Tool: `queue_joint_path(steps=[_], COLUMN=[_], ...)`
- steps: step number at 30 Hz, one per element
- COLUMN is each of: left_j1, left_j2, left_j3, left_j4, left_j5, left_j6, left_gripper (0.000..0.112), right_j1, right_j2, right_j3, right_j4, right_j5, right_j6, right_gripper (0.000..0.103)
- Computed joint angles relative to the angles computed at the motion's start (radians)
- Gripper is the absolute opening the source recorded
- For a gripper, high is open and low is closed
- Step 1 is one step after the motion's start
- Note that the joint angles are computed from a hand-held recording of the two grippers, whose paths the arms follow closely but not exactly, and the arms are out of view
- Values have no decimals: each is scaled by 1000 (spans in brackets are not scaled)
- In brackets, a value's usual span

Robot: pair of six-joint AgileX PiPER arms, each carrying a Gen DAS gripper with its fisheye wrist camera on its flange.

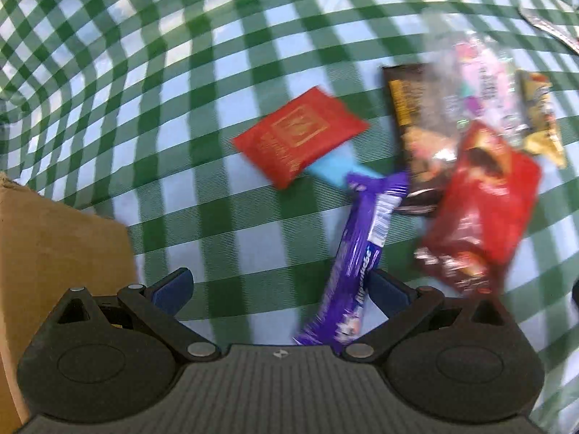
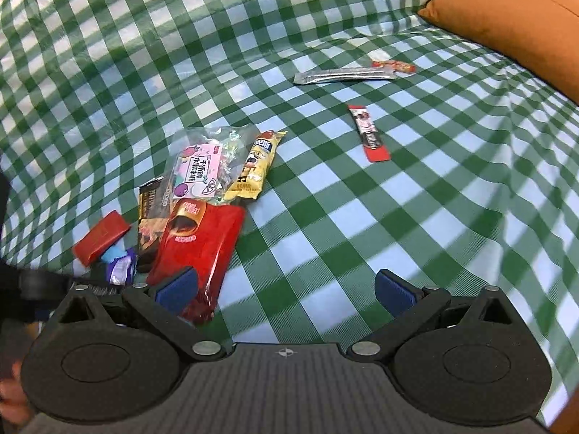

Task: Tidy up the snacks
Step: 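Move both tools over to the pile of snacks, then grasp the purple chocolate bar with left tool while right tool grasps red chip bag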

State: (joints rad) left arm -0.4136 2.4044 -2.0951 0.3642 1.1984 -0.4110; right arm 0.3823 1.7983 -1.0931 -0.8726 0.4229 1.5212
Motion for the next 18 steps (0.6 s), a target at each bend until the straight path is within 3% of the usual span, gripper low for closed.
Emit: queue_joint_path(steps=[5,10,13,18], left_j1=[45,53,54,46], left_j2=[-42,-15,19,18], left_j3=[88,49,-11,-7], left_j4=[-5,-32,-44,-44], left_j5=[-84,-113,-97,-110], left_j6=[60,239,337,385], left_gripper=[103,103,103,103], right_j1=[-18,-18,9,15], right_j2=[147,313,368,390], right_j3=[-163,-389,-447,-468], right_j4=[124,410,295,268], right_j5=[-43,20,44,54], right_j6=[-190,-550,-513,-534], right_gripper=[103,103,103,103])
